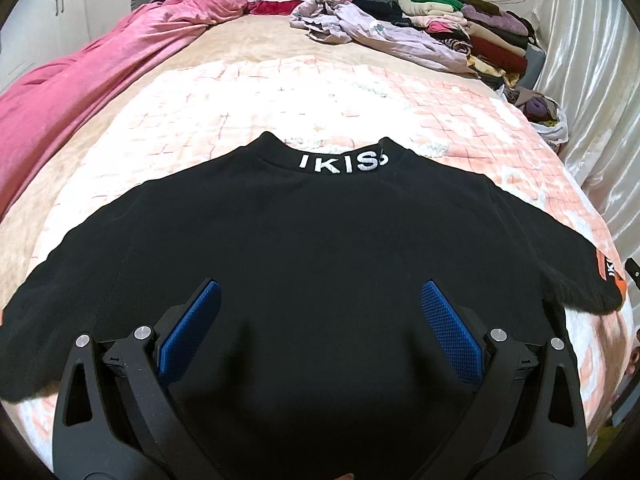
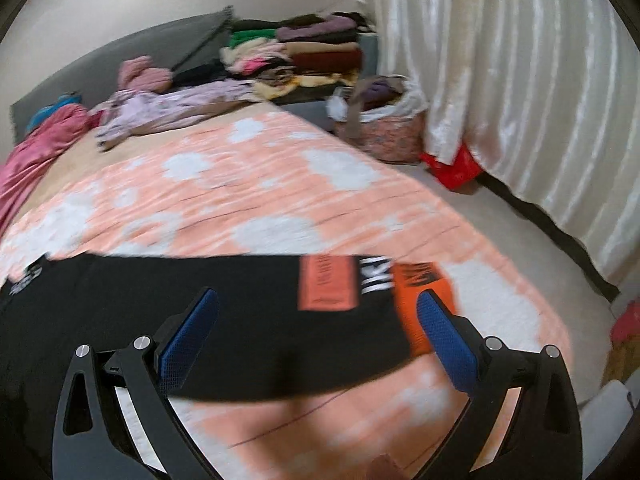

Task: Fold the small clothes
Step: 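Grasp the orange-cuffed sleeve end with the right tool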

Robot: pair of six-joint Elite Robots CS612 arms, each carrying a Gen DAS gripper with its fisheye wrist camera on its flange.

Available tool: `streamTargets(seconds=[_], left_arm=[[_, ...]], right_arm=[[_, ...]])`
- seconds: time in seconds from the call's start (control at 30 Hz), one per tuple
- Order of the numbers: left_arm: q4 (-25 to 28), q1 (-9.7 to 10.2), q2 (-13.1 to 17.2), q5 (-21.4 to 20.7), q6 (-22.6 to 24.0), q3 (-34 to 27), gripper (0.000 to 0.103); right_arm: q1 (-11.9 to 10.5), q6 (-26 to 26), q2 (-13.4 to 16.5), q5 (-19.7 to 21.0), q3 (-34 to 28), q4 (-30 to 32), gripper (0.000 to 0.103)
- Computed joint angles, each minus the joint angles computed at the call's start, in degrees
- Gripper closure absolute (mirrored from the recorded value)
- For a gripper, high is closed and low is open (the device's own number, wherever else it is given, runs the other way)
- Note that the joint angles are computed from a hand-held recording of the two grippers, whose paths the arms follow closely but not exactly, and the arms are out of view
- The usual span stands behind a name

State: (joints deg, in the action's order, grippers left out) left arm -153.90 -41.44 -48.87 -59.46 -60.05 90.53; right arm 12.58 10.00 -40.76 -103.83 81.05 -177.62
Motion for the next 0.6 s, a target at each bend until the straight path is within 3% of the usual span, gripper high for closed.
streamTargets(seconds=[0.17,0.3,0.37,0.4,0.5,0.6], left_arm=[[0.13,0.38,0.88,1.75,0.84,-0.70,0.009],[-0.26,0.68,1.29,2.71,0.76,-0.43,0.009],[-0.23,0.96,1.55,2.80,0.34,-0.31,0.009],[-0.02,1.09,1.65,2.74,0.22,-0.28,0.009],[0.63,1.34,2.01,2.33,0.06,-0.31,0.009],[0.42,1.57,2.44,1.12,0.22,-0.39,0.009]], right_arm=[[-2.11,3.43,0.32,-0.86,-1.02,3.26,0.004],[-4.17,5.45,0.50,2.63,-1.56,6.69,0.006],[-4.73,5.99,0.79,3.51,-2.08,8.55,0.023],[-5.07,6.32,0.94,4.13,-2.44,10.10,0.036],[-6.10,7.12,1.61,7.87,-3.20,13.14,0.047],[-6.88,7.64,1.92,12.39,-2.70,12.15,0.058]])
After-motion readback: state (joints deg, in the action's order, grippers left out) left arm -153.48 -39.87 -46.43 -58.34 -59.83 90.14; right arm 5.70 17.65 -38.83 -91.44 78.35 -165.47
